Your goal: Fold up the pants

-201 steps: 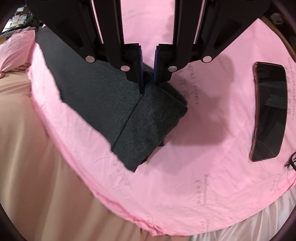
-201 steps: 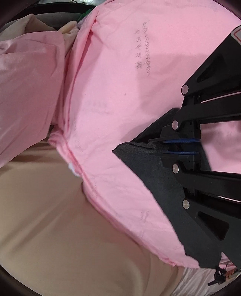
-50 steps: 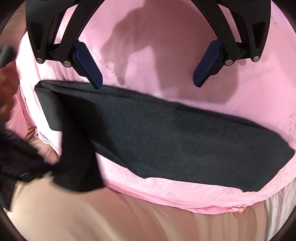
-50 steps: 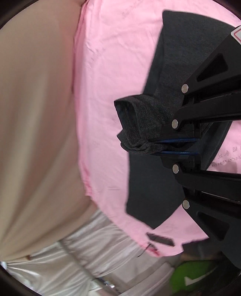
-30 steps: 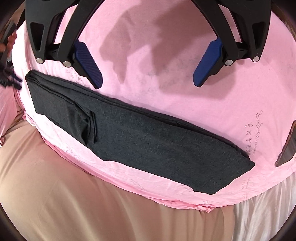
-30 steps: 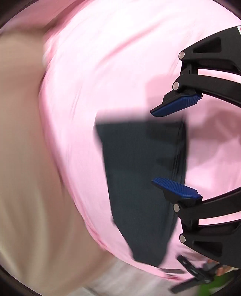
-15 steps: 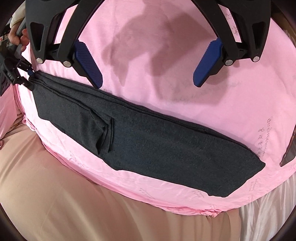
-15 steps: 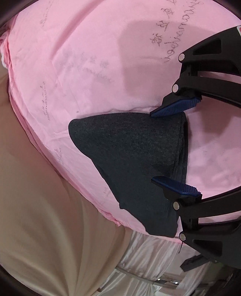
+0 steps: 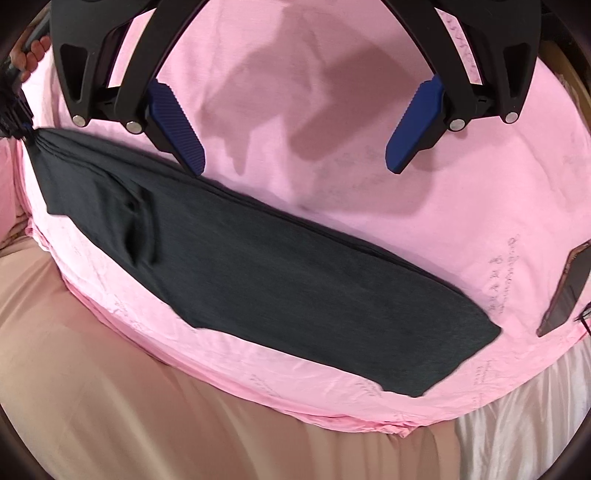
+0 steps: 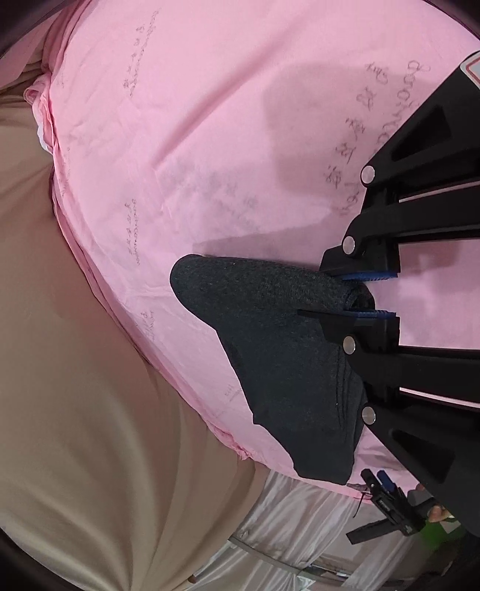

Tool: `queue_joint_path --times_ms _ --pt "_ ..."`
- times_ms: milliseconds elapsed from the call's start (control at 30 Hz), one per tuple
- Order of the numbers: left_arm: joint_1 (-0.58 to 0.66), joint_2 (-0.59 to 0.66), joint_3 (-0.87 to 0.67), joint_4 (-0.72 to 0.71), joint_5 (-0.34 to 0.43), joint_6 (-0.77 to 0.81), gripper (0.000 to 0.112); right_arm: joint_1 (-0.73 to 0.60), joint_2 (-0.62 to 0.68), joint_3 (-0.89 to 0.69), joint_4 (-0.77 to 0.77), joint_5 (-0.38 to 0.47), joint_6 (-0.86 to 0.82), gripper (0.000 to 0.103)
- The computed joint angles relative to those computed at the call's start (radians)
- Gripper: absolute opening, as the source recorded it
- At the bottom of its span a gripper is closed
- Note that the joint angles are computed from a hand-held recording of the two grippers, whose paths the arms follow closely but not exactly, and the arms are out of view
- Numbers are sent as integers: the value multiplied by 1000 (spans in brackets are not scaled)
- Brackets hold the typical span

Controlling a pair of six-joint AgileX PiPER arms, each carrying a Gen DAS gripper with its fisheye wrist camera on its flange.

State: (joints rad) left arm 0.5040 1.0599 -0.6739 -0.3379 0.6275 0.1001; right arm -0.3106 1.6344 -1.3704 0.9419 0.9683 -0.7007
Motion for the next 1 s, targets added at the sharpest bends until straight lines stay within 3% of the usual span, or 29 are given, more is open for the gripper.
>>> queue_joint_path --times_ms 300,400,467,500,567,633,767,833,867,900,967,1000 --pt "8 9 -12 54 20 -50 96 -212 -42 55 8 61 -86 9" --pt "90 0 -4 -23 36 23 96 -301 -42 55 10 67 -94 9" --pt "183 23 -13 -152 74 157 96 -323 -32 43 -16 72 -108 10" --pt "208 40 -20 -184 81 187 96 -309 -41 49 -57 47 -113 15" --pt "239 79 -32 -232 73 218 96 -239 -101 93 -224 -102 -37 21" --pt "242 113 -39 -221 34 170 96 -231 -168 141 -284 -190 -8 34" --pt "281 178 -55 -297 -22 179 96 -335 -259 172 -115 -137 -88 49" --pt "297 223 -80 -361 -20 223 91 -369 -296 183 -35 -91 -135 55" --pt "292 234 -87 -360 -38 212 82 -364 -304 180 -19 -79 -135 56" --pt "280 251 -102 -345 -56 200 59 -360 -317 186 6 -64 -142 57" --pt "270 273 -128 -288 -62 145 48 -322 -330 190 29 -51 -130 60" --pt "278 282 -139 -307 -50 168 35 -293 -333 191 23 -57 -119 60"
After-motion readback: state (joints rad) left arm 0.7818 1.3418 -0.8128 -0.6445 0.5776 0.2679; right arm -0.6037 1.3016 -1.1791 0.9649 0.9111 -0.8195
